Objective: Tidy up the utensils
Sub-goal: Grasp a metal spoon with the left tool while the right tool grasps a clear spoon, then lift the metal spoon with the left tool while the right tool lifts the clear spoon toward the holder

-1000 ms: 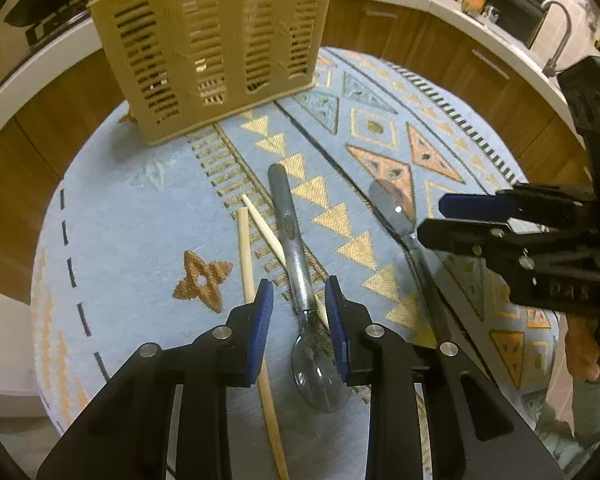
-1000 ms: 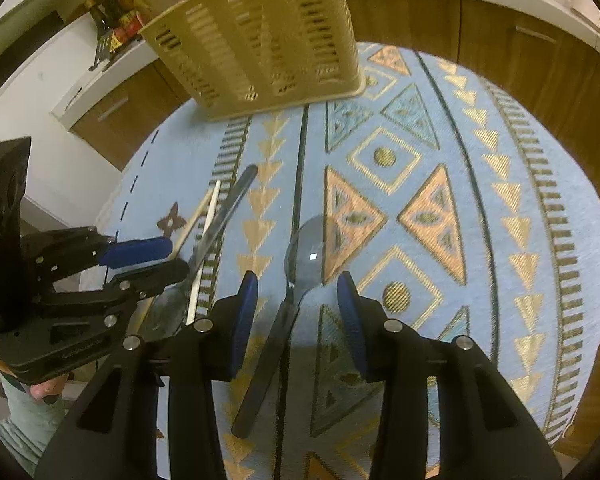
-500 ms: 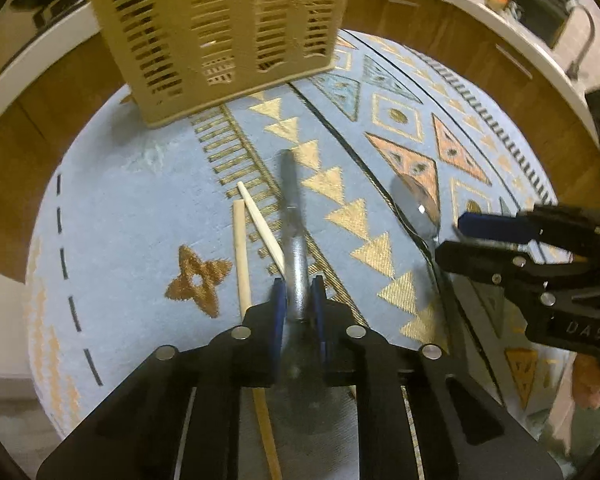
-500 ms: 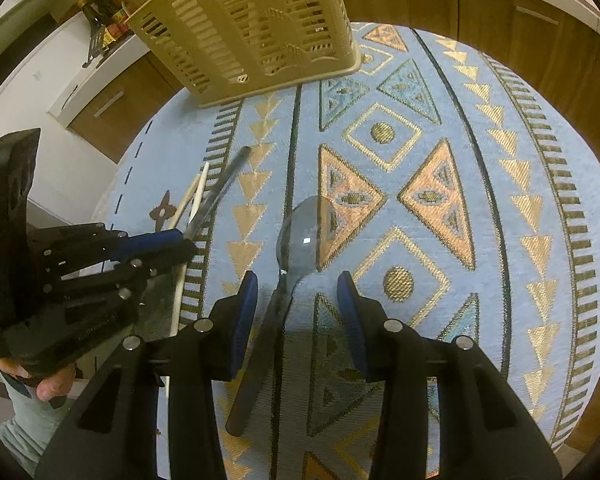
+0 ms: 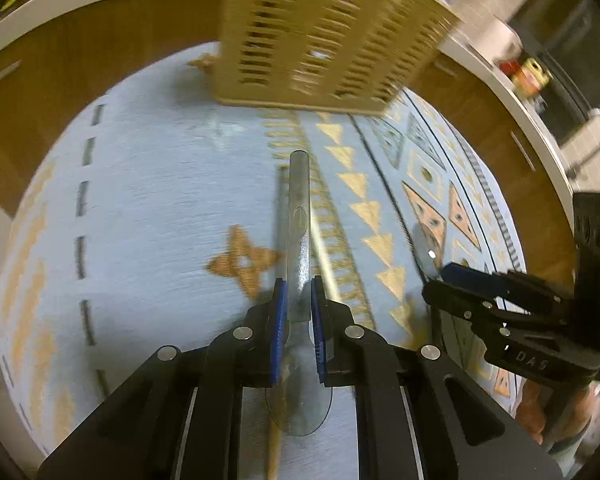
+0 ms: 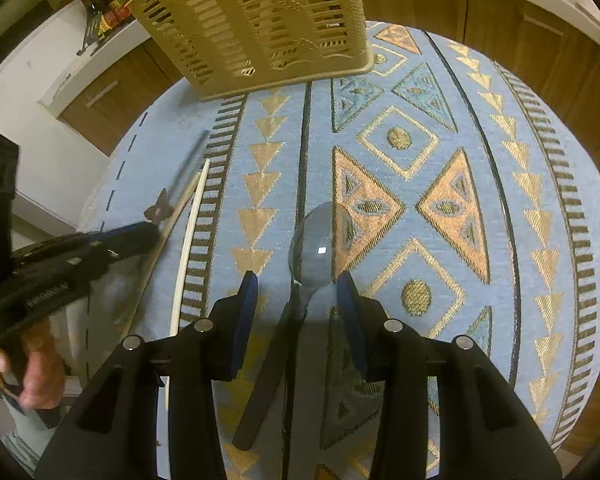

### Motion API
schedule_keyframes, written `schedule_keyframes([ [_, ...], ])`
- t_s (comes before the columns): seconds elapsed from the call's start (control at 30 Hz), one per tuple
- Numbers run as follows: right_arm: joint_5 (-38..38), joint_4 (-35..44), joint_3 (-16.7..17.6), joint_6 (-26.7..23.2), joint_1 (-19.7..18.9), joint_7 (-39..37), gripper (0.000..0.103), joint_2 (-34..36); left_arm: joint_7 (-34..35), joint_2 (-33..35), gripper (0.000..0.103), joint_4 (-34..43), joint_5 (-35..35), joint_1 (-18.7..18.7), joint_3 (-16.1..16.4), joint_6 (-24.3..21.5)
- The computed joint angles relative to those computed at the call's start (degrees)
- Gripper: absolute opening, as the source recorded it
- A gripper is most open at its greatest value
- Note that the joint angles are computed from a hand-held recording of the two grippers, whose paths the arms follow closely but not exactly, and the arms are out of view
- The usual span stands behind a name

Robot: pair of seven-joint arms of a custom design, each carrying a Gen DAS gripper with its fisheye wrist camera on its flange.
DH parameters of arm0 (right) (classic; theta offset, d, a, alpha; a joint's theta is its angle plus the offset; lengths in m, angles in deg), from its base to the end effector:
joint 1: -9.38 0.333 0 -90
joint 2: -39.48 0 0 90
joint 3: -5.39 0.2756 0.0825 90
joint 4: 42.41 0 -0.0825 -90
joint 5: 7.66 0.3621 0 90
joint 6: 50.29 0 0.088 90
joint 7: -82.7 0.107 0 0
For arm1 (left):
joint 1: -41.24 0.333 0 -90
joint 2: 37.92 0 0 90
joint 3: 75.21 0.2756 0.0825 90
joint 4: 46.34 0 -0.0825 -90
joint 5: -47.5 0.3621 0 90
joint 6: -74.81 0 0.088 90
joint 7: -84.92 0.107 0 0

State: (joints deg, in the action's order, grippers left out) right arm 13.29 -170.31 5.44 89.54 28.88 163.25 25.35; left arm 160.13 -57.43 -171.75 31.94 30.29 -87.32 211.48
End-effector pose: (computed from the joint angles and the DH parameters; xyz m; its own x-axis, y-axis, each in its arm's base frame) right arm 0.4742 0.1691 0.4926 0.3251 -0.9098 -0.2580 -0.8773 -0.1883 -0.4415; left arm 0.4450 -0.2025 0.5497 -0.0756 -0.9481 0.3088 -0.9014 -0.0674 -0.4278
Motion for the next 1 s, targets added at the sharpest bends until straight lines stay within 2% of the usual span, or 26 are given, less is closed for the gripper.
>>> schedule_keyframes([
  [0.07, -4.0, -0.1, 1.5, 1.6, -0.5, 2.1, 0.038, 0.3, -2.6, -1.9, 0.010, -1.4, 2.0, 1.2, -0.5, 0.1],
  [0.17, -15.2, -0.9, 4.7, 4.7, -1.3, 7.3, 0.038, 0.5, -4.4, -3.4, 0.010, -2.7, 3.2, 2.1, -0.3, -0.3],
  [0.23, -18.3, -1.2, 4.8, 5.4, -0.5, 7.2, 0.028, 0.5, -4.4, -3.8, 0.010, -3.2, 2.7, 2.2, 0.3, -1.0],
  [0.27, -17.1, -0.9, 3.9, 4.7, 0.4, 5.5, 0.020, 0.5, -4.5, -3.9, 0.011, -3.3, 2.6, 2.2, 0.5, -1.5],
  [0.4, -15.0, 0.4, 2.0, 2.0, 1.3, 0.3, 0.015, 0.7, -2.9, -5.0, 0.011, -4.5, 0.2, 2.0, 1.8, -2.5],
  [0.5, -14.4, 1.7, 1.1, -1.2, 0.4, -2.0, 0.015, 0.9, -0.8, -4.1, 0.011, -3.3, -1.7, 1.5, 2.5, -4.4],
  [0.63, -8.6, 3.7, -0.8, -6.3, -0.4, -7.3, 0.015, 1.4, 1.5, -2.4, 0.012, -0.7, -1.1, 1.9, 2.3, -7.7],
  [0.83, -5.2, 8.6, -0.6, -13.9, -2.4, -9.0, 0.019, 3.9, 2.8, 2.3, 0.015, 6.0, 3.2, 3.2, 1.3, -13.9],
  [0.9, -3.6, 11.5, -0.5, -17.4, -3.0, -9.5, 0.028, 5.7, 3.3, 4.3, 0.019, 8.6, 5.1, 3.4, 1.0, -15.3],
  [1.0, -4.4, 14.3, 0.5, -20.2, -3.8, -8.3, 0.030, 7.4, 4.4, 7.4, 0.022, 12.5, 6.6, 3.3, 0.9, -17.3],
])
